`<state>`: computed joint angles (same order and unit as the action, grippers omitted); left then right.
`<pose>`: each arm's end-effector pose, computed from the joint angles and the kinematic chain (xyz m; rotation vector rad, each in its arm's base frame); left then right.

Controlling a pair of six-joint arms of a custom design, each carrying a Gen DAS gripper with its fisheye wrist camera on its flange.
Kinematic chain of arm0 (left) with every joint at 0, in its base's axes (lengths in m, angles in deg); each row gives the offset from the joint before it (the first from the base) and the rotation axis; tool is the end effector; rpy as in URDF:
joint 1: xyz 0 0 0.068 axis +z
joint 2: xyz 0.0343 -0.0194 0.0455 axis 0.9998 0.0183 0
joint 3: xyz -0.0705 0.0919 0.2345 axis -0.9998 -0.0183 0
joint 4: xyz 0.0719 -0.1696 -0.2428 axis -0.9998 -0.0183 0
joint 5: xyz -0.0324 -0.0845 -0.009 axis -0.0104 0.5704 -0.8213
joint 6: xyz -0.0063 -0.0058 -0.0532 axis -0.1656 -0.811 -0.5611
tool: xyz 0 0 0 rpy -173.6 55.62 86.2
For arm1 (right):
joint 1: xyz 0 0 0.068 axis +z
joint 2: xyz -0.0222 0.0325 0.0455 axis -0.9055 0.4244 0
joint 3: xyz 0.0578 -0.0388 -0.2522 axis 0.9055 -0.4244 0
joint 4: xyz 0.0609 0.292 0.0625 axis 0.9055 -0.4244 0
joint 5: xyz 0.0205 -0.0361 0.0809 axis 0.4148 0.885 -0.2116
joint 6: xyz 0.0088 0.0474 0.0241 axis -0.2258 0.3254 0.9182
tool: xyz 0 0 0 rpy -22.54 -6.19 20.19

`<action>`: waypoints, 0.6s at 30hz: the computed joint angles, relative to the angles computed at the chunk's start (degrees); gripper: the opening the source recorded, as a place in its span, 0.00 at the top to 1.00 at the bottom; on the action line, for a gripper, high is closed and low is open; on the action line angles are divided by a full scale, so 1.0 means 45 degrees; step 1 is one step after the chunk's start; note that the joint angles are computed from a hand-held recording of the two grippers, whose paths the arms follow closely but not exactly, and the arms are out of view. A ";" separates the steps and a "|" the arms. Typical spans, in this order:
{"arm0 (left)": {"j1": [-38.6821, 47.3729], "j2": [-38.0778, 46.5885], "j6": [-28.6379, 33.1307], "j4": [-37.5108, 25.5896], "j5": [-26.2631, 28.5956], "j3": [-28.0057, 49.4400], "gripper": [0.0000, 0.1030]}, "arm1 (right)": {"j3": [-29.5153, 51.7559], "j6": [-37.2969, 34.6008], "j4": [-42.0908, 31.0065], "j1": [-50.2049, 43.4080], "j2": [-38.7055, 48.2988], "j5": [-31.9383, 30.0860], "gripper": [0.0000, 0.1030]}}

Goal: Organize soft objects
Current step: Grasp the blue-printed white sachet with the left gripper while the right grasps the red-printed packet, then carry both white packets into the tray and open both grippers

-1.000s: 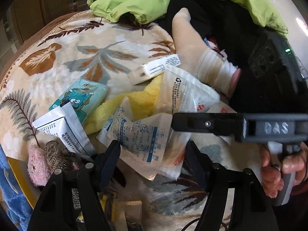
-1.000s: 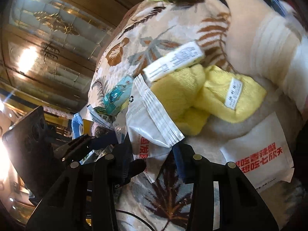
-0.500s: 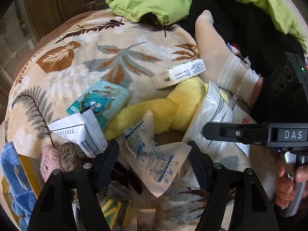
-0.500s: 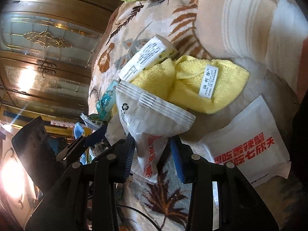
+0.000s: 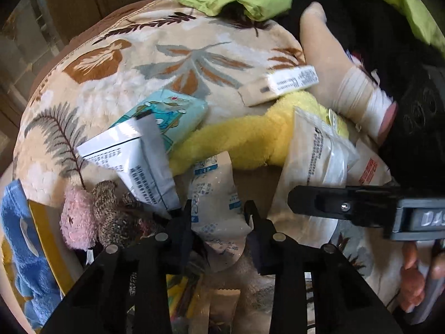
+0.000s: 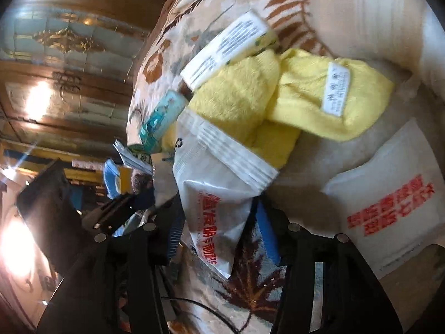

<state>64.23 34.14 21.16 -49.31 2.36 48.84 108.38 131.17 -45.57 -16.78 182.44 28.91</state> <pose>0.3053 -0.1492 0.0666 1.1915 2.4986 -0.3127 0.1794 0.1917 0.0303 0.8341 2.3596 0.9374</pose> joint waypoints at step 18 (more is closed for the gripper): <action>0.2401 -0.5256 0.0114 -0.1350 0.2482 -0.3043 0.70 | -0.0577 -0.0495 -0.3242 0.1717 -0.4178 0.1536 0.69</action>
